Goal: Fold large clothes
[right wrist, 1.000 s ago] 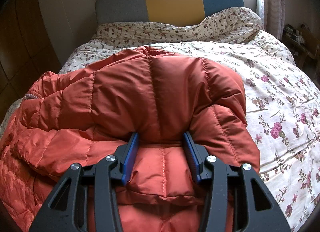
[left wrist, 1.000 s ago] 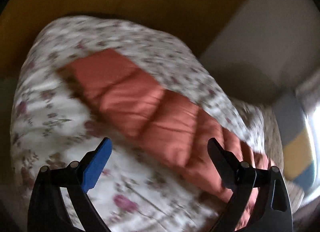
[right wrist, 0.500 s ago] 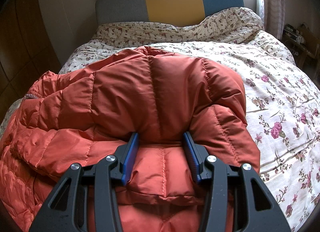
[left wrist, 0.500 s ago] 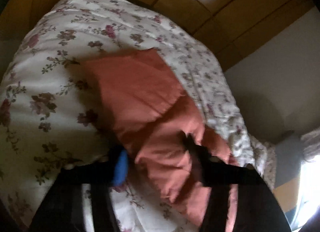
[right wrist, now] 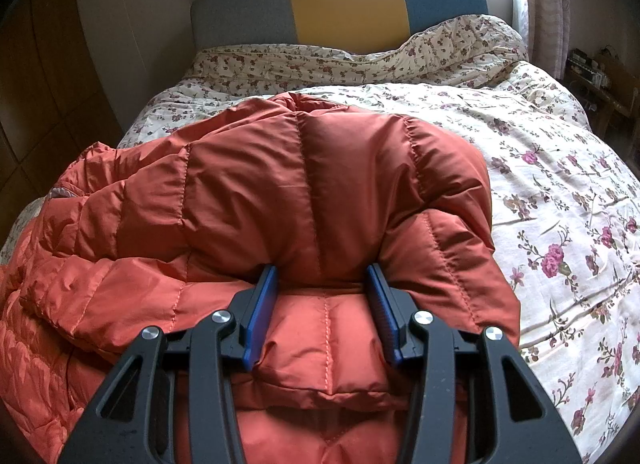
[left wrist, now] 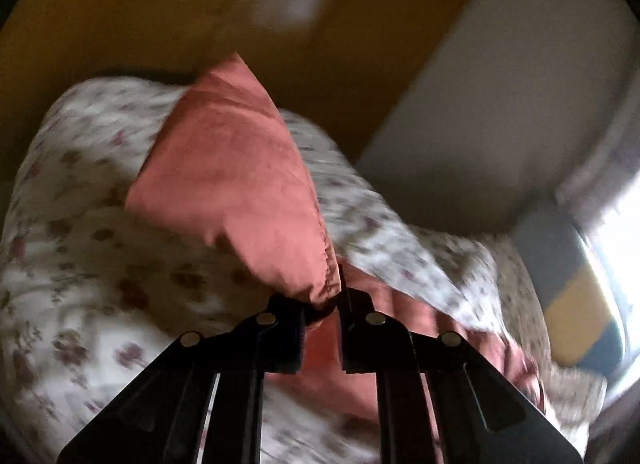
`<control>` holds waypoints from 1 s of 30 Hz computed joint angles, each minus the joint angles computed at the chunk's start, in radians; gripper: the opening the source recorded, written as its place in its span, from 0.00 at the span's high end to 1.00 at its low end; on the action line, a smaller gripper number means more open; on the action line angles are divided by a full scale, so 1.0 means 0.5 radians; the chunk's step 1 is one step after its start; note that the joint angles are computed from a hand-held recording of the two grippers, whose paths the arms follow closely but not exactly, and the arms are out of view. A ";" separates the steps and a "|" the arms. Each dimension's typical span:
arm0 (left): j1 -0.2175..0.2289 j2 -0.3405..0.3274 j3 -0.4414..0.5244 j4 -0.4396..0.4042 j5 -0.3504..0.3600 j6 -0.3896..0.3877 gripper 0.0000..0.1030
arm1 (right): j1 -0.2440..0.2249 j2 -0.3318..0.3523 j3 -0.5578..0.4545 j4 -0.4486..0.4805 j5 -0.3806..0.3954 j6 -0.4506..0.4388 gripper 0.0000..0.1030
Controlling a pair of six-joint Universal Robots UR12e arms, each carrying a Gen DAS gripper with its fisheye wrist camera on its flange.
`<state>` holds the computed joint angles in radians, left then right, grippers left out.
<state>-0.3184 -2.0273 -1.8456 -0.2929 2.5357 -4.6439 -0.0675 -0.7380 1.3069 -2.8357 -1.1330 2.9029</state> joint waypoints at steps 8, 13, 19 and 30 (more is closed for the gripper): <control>-0.114 -0.218 0.375 0.329 -0.031 0.963 0.88 | 0.003 0.001 -0.001 -0.003 -0.004 0.005 0.56; -0.178 -0.348 0.606 0.440 -0.124 1.433 0.88 | 0.001 0.000 0.002 -0.006 -0.003 0.003 0.56; -0.233 -0.523 0.917 0.429 -0.304 1.714 0.88 | 0.002 0.001 0.000 -0.006 -0.003 0.006 0.56; -0.283 -0.775 1.348 0.161 -0.657 1.898 0.88 | -0.001 -0.001 0.003 -0.009 0.002 0.006 0.56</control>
<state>-0.4601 -2.4147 -1.1714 -0.2123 2.2072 -3.6946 -0.0680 -0.7384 1.3085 -2.8402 -1.1320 2.9057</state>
